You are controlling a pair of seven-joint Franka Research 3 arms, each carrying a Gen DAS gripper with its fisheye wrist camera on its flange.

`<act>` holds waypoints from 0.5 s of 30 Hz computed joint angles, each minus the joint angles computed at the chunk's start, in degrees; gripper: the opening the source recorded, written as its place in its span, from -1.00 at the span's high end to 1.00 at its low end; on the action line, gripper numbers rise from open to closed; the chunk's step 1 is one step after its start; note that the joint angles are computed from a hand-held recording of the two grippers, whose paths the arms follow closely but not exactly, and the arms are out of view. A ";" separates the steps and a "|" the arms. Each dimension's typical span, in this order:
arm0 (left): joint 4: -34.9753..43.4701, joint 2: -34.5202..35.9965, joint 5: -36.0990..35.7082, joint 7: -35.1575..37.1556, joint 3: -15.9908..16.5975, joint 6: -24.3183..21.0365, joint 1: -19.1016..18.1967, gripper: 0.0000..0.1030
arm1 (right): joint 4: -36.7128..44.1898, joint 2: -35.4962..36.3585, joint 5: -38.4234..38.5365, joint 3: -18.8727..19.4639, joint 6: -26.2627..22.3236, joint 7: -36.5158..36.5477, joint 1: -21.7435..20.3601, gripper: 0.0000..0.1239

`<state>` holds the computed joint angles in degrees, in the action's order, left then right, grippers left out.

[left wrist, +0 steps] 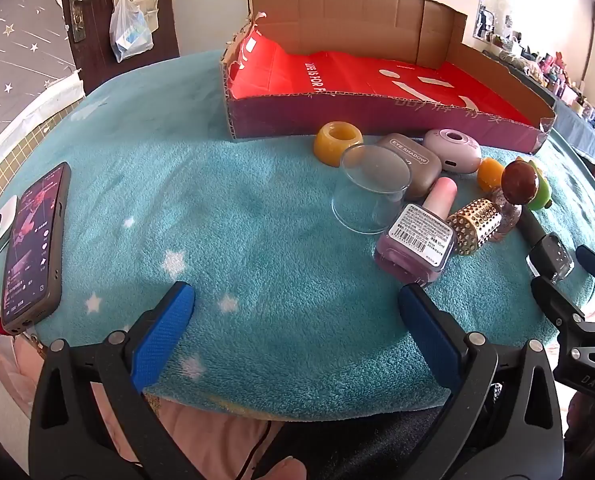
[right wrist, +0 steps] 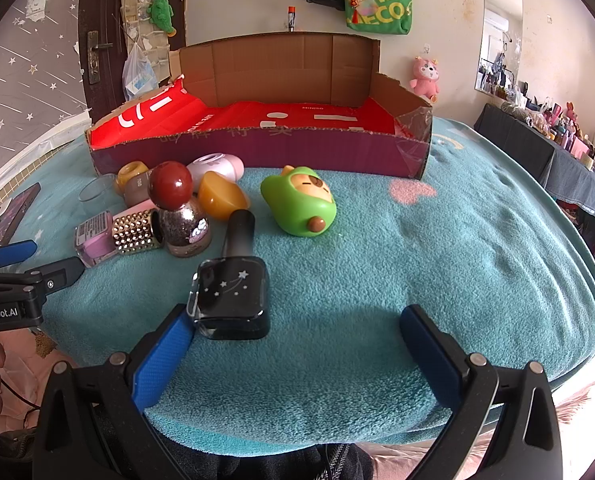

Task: Organize rigid objects
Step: 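Lower the left tool onto the clear cup while the right tool grasps the black nail polish bottle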

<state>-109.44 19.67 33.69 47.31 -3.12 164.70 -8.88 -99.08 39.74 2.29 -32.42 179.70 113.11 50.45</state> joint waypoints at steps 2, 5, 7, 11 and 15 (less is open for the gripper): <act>-0.01 0.00 0.60 -0.51 0.37 0.13 -0.30 -1.00 | -0.03 0.01 0.04 -0.02 0.03 -0.03 0.05 -0.66; 0.00 0.00 0.64 -0.53 0.31 0.12 -0.25 -1.00 | -0.03 0.01 0.10 -0.03 0.03 -0.08 0.07 -0.66; 0.00 0.00 0.65 -0.54 0.29 0.12 -0.23 -1.00 | -0.03 0.01 0.13 -0.03 0.03 -0.11 0.07 -0.66; 0.00 0.00 0.71 -0.62 0.30 0.16 -0.22 -1.00 | -0.04 0.00 0.17 -0.04 0.04 -0.16 0.08 -0.66; 0.08 0.01 1.31 -0.94 0.57 0.10 -0.49 -1.00 | -0.05 -0.02 0.21 -0.03 -0.01 -0.18 0.08 -0.66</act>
